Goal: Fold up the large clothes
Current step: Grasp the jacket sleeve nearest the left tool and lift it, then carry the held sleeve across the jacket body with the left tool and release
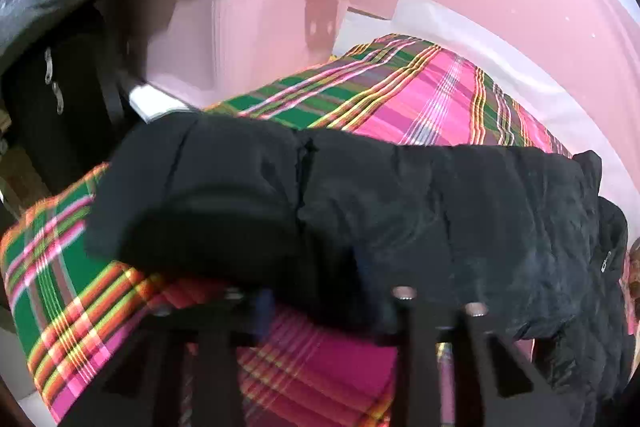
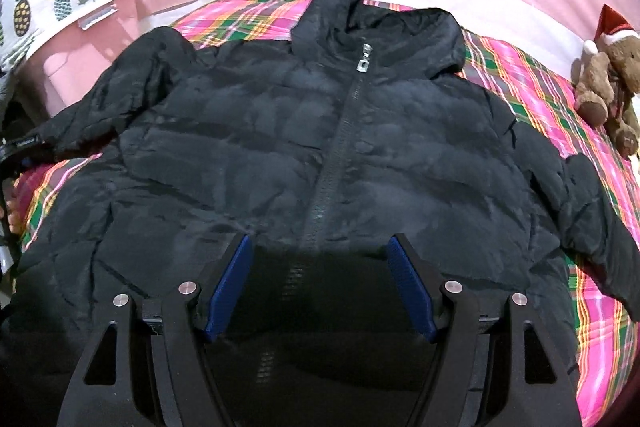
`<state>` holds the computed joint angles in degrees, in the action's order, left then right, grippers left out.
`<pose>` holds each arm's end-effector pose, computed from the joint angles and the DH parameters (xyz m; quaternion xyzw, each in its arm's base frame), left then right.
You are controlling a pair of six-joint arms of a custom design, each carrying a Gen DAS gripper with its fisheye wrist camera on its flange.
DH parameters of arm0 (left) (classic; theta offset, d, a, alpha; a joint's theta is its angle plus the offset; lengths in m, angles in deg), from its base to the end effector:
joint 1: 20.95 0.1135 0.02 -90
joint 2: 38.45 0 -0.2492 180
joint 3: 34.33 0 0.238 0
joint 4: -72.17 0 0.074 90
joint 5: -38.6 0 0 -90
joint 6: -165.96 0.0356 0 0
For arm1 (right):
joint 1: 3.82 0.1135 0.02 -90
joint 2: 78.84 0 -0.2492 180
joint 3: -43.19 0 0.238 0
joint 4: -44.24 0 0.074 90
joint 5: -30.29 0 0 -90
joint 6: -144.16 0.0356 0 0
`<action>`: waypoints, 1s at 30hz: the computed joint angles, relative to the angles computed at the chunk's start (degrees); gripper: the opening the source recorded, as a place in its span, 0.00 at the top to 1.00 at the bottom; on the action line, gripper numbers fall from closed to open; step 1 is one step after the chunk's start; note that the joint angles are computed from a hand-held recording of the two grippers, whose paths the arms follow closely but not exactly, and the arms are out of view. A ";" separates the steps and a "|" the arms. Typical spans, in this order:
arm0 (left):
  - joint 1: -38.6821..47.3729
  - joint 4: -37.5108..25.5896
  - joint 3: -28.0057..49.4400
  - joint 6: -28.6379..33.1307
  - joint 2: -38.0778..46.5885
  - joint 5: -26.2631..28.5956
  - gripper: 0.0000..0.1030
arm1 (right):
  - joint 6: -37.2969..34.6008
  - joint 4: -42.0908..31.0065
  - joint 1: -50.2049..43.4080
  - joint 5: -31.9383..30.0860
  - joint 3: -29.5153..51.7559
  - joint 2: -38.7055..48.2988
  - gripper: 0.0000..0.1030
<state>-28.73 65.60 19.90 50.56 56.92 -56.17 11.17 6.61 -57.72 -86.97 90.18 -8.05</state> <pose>0.2939 -0.0372 0.1240 -0.1576 0.9186 -0.0657 0.3565 0.1347 -0.1571 0.1600 0.0316 0.9431 -0.0280 0.3300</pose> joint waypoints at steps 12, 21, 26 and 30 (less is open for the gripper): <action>-12.14 -16.33 9.00 2.01 -22.08 -0.11 0.86 | -9.57 -8.08 -14.57 -7.17 3.86 1.61 0.32; -32.13 -20.73 30.35 2.90 -10.60 -0.39 0.86 | -18.76 -17.05 -28.29 -14.37 12.72 8.75 0.32; -40.10 -21.19 43.67 1.86 5.64 2.81 0.86 | -20.76 -18.20 -33.18 -15.34 17.82 15.08 0.32; -43.94 -22.44 53.52 1.36 17.83 4.97 0.86 | -19.94 -17.24 -35.34 -14.85 22.17 20.66 0.32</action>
<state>-72.67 43.16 73.42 51.91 74.75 -51.19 -8.77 -10.63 -93.06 -101.81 112.35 12.61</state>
